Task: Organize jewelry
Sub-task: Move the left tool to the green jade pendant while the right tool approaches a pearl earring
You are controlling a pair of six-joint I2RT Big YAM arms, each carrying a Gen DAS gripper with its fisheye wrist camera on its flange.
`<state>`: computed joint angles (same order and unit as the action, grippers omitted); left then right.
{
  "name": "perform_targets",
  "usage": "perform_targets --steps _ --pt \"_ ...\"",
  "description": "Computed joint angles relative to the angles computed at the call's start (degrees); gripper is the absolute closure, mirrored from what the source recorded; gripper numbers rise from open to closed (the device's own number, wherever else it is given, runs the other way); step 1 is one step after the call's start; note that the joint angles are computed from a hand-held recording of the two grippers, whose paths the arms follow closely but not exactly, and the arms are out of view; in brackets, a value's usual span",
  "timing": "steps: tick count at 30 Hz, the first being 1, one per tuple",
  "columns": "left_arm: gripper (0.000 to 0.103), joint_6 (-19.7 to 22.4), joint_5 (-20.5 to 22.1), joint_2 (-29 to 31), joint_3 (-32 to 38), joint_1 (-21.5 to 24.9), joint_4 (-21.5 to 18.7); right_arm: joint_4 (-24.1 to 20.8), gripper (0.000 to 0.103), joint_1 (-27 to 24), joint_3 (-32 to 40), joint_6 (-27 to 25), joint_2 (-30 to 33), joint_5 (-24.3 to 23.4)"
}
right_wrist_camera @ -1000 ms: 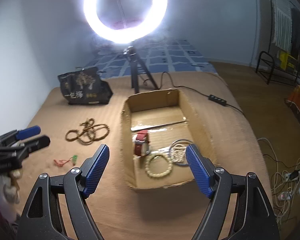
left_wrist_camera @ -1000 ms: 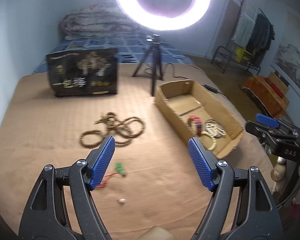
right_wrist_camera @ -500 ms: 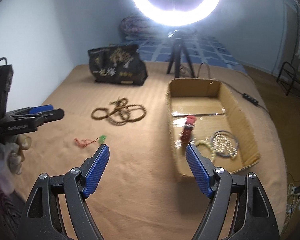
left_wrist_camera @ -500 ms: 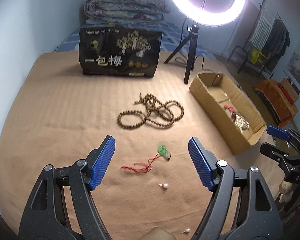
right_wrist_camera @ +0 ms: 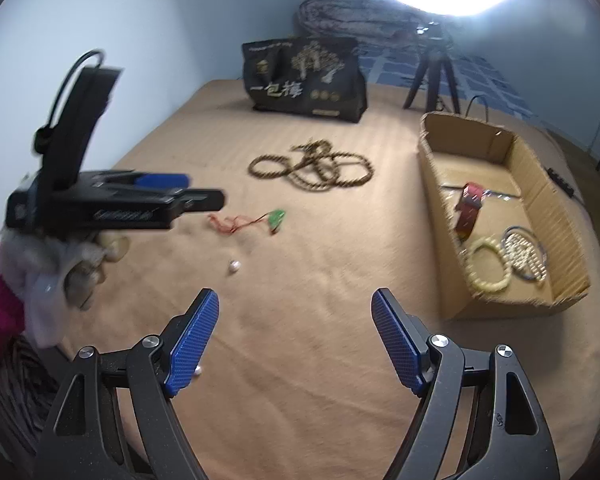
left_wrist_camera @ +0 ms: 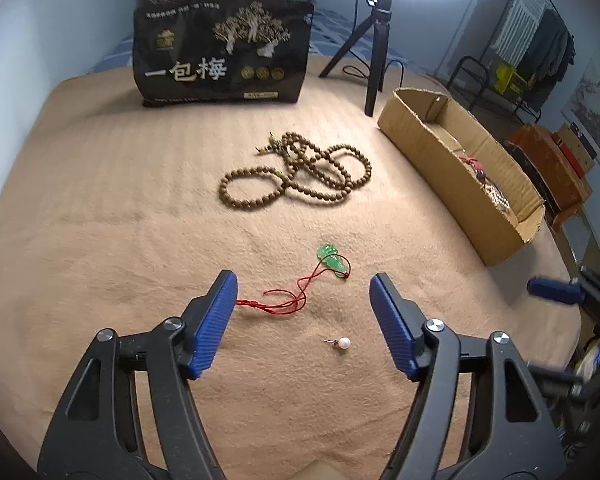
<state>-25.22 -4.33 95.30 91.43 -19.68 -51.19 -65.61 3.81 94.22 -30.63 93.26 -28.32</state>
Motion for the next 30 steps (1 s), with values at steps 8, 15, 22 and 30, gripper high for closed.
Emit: perform_targets --steps 8,15,22,30 --pt "0.042 1.8 1.1 2.2 1.3 -0.7 -0.2 -0.6 0.025 1.5 -6.4 -4.6 -2.2 -2.2" --pt "0.050 3.2 1.4 3.9 1.8 -1.3 -0.3 -1.9 0.037 3.2 -10.5 -11.3 -4.2 -2.5" --pt "0.055 3.7 1.4 5.5 2.6 -1.5 0.0 -0.2 0.047 4.2 -12.8 -11.2 -4.5 -1.1" --pt "0.061 3.4 1.4 7.6 4.4 -1.2 0.6 0.4 0.055 4.7 -13.5 -11.6 -4.5 -0.7"
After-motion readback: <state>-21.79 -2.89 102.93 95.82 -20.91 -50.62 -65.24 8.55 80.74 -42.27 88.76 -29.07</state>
